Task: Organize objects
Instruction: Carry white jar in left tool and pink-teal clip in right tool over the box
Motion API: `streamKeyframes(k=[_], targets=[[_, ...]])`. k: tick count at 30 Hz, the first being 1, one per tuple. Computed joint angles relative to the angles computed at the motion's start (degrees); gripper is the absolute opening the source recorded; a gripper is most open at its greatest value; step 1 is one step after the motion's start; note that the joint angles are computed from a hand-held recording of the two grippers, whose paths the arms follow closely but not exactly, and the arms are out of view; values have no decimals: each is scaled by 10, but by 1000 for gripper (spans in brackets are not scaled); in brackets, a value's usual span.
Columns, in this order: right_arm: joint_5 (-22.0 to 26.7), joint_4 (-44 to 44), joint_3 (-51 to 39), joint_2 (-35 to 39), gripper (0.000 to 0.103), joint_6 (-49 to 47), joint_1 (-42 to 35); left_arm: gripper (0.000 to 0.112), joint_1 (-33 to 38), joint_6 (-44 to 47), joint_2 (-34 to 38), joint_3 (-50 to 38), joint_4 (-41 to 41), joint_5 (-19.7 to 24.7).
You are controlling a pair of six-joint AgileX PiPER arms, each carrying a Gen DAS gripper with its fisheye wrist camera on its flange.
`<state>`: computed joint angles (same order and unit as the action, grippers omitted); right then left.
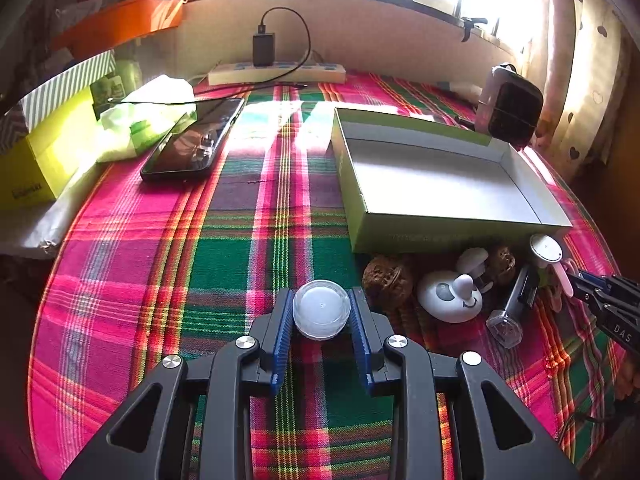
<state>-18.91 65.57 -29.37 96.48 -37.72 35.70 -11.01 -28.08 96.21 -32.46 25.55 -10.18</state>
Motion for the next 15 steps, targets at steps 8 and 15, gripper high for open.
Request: streamKeyframes(k=[8,15], targets=[[-6,25,7,-30,19,-21,4,26,-7,-17,-34,3,22,8],[16,40,-4,-57,19,-51,-7,26,-16,-161,-53,-20,165,24]])
